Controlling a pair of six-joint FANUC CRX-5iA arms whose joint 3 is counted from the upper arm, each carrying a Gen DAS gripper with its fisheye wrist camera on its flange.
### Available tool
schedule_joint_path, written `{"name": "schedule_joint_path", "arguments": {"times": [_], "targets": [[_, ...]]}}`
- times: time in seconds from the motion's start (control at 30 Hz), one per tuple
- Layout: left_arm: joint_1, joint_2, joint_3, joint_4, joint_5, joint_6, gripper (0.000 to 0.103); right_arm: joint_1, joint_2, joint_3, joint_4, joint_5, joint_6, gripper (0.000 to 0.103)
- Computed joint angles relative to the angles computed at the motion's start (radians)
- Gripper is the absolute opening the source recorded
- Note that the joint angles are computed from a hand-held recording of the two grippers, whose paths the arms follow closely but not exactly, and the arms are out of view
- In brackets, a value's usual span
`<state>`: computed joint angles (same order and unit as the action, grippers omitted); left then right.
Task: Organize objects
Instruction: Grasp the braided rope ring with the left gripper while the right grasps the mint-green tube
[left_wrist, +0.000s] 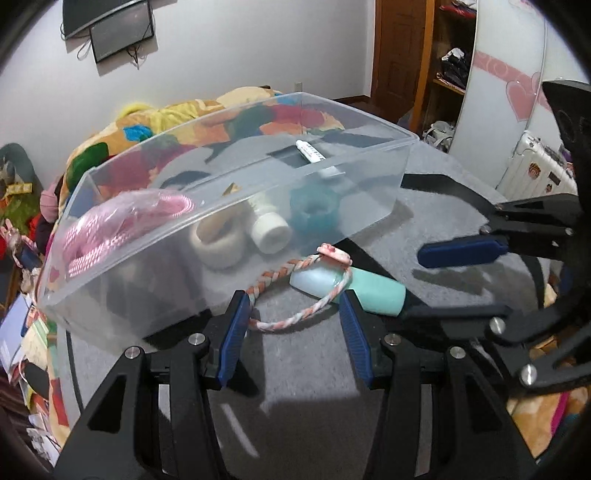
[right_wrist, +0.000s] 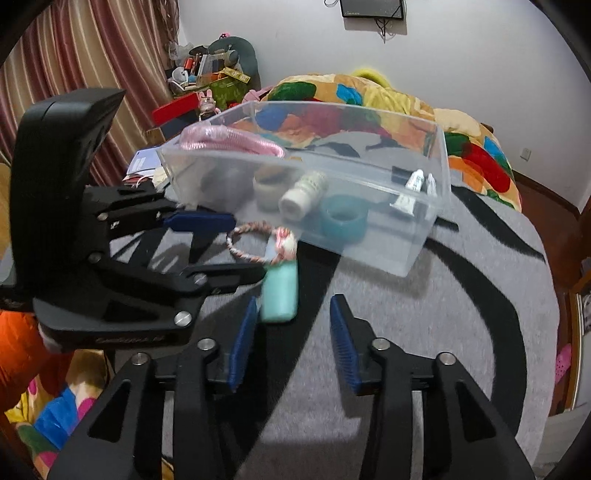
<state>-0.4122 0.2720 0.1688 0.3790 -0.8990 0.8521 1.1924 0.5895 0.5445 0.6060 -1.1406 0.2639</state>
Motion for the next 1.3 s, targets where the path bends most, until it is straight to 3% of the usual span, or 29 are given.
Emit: {"name": "schedule_joint_path", "arguments": {"times": [0.13,0.2,0.47,0.53,0.9,1.3], "targets": [[0.008,-0.006,-0.015,0.031,-0.011,-0.026,0.014,0.0,0.01,0.013,-0.002,-0.01,0.016,0.039],[0.011,-0.015,-0.027,0.027,-0.008,-0.025,0.008,-0.002,0.025,0.034,0.0,-0.017,0.03,0.039],[0.057,-0.071,-0.111,0.064,0.007,0.003,0.003,-0.03,0.159,0.251,-0.038,-0.133,0.138,0.037],[0.075,-0.089,-0.147,0.119,0.009,-0.007,0.003,-0.036,0.182,0.288,-0.055,-0.151,0.152,0.024],[0.105,-0.172,-0.23,0.271,0.077,-0.07,0.002,0.007,0.076,0.112,0.076,-0.052,0.021,0.023],[0.084,-0.15,-0.14,0.364,0.139,-0.102,0.002,0.001,0.062,0.127,0.232,-0.085,-0.057,0.023]]}}
